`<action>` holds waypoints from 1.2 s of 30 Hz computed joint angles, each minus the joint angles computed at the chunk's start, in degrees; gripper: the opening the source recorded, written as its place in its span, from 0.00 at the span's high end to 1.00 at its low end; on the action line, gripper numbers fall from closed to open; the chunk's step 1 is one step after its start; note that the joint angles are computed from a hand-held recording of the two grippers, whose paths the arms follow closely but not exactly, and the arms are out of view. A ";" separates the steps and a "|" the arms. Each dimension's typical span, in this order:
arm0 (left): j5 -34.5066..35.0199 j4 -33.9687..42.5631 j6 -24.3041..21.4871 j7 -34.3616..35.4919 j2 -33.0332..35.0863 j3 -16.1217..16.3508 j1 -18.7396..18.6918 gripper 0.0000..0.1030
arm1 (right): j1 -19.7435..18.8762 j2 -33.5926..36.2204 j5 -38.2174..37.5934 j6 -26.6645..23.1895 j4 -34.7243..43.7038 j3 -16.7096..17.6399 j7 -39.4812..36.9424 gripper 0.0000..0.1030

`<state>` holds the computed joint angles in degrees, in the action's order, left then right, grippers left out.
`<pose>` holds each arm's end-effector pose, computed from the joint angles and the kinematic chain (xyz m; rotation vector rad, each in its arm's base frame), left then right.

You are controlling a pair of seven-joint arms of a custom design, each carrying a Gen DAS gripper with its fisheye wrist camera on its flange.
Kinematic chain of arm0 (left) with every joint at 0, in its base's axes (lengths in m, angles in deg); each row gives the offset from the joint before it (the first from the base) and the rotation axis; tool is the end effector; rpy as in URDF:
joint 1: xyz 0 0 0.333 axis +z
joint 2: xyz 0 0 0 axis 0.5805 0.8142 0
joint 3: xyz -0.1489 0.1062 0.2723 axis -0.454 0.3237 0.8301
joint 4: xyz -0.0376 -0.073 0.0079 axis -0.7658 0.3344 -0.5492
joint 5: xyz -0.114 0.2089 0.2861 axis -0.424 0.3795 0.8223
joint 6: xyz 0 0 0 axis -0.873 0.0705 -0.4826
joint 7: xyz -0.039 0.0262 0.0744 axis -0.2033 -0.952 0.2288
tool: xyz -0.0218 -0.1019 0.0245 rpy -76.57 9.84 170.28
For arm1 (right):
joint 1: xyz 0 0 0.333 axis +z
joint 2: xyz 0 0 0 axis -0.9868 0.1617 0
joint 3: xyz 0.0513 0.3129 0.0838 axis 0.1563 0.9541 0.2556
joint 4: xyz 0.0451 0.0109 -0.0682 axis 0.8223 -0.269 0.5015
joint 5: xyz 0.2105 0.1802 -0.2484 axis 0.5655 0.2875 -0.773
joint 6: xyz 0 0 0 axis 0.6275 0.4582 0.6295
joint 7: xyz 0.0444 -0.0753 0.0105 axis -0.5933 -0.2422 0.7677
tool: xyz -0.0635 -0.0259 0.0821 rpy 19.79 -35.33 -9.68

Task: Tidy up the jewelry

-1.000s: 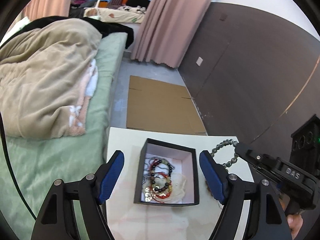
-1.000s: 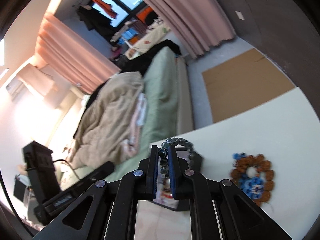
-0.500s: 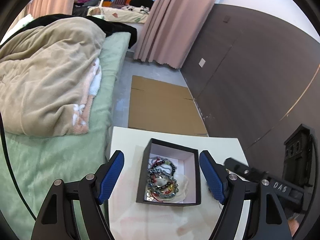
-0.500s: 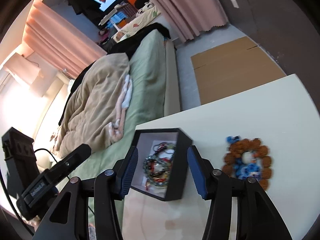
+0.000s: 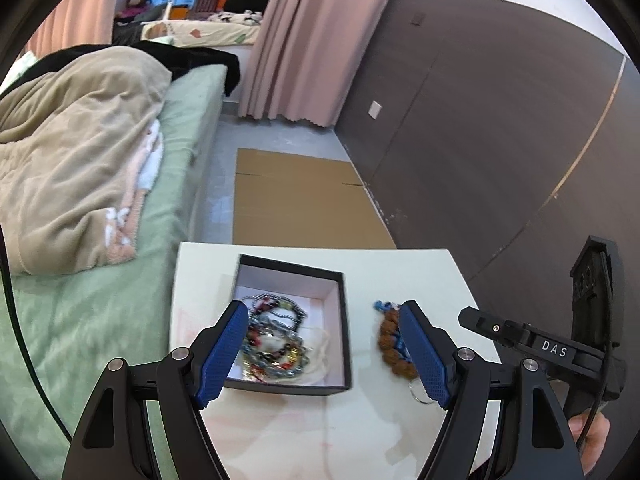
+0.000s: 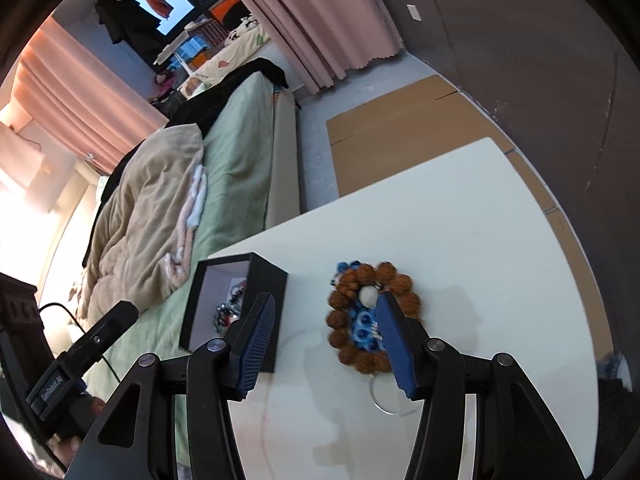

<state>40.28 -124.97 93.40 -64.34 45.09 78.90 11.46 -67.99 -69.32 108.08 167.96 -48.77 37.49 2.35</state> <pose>0.4944 -0.3111 0.4148 -1.9172 1.8402 -1.0748 0.5251 0.1255 0.3804 -1.6480 1.8005 -0.0252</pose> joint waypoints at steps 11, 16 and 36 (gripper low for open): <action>-4.11 1.42 -1.91 5.47 1.65 -1.12 -2.06 0.24 | -0.19 -0.44 -26.10 -4.37 -4.27 -2.95 16.69 0.48; -3.32 1.26 -1.87 3.63 1.58 -0.06 -3.02 0.24 | -0.46 1.40 -36.51 -6.84 -4.29 -3.27 22.26 0.48; 0.01 -1.47 -0.46 -1.27 -0.66 -0.88 0.48 0.24 | 5.25 4.39 -70.74 -4.56 -3.97 -5.94 42.87 0.34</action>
<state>40.29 -126.44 92.93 -65.61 44.43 78.02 11.94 -62.74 -64.93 37.35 163.41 -52.74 31.55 45.22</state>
